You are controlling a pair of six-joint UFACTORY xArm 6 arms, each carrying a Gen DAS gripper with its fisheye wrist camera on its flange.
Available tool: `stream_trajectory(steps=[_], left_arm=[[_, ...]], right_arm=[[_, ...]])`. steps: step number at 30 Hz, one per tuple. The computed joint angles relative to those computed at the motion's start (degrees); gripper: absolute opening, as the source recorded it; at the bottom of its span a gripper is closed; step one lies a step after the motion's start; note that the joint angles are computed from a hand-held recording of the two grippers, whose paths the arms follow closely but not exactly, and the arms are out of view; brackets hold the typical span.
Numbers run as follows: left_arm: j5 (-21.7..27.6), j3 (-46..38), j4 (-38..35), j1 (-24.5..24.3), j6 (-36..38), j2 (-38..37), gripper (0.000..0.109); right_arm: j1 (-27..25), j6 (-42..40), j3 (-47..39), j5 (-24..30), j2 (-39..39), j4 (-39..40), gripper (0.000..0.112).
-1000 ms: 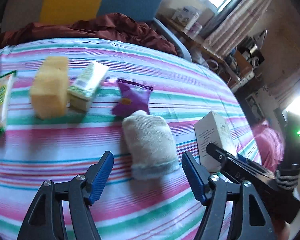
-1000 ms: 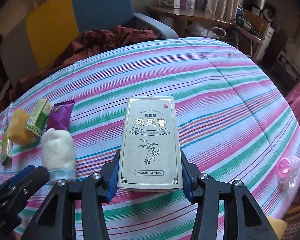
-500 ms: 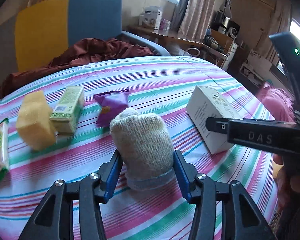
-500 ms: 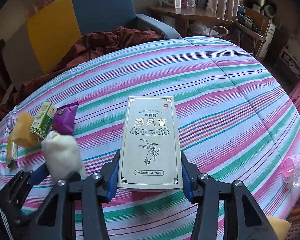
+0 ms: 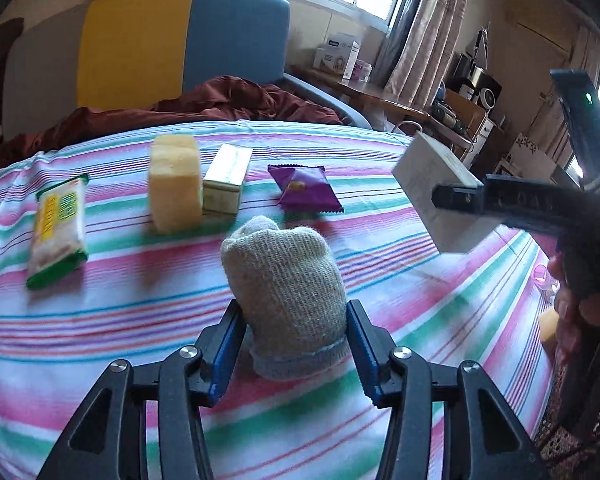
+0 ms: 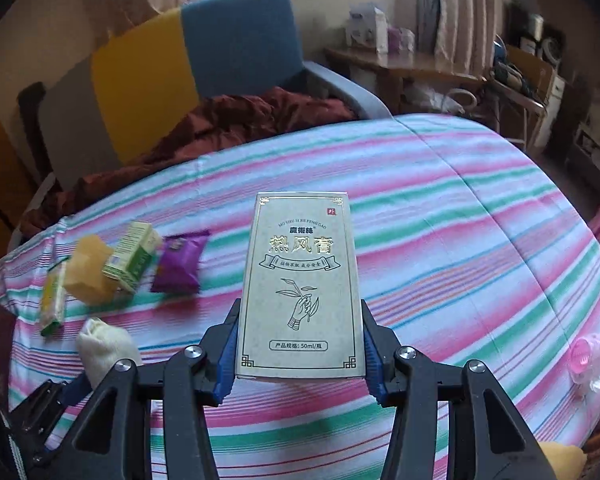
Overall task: Organize objects
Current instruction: 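Grasp the grey rolled sock with the left tool while the right tool holds the box, then carry the grey sock and white box over the gold tray with both tools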
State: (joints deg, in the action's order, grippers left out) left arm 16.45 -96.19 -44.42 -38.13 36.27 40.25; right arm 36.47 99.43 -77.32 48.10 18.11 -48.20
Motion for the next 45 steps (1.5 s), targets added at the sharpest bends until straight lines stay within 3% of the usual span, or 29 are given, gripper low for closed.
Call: stream_trajectory(steps=[8,15,25,32,38,45], left_arm=[[-0.22,7.55,-14.27,1.36,11.6,-5.51,0.051],[2.65,11.36,-21.17,2.6,17.69,-8.41,0.047],[1.74,18.4,-25.48,3.11,22.54,-13.89,0.046],[8.07,23.55,-30.44,6.69,26.16,-19.09,0.046],[9.96,27.26,-30.83,9.15,28.23,-23.23,0.046],[11.4,32.21,-33.76,13.43,33.34,-29.2,0.046]], right_arm=[[0.08,0.52,-0.84,-4.39,1.25,-1.56,0.052],[0.0,2.66,-0.76,-7.68,1.81,-3.71,0.052],[3.69,-5.1,-8.51,-0.9,6.24,-5.26,0.052],[5.23,-8.43,-12.26,1.79,8.73,-6.31,0.052],[5.42,-8.85,-13.18,0.89,10.24,-5.18,0.052],[7.53,-11.57,-17.5,4.94,13.54,-3.07,0.052]])
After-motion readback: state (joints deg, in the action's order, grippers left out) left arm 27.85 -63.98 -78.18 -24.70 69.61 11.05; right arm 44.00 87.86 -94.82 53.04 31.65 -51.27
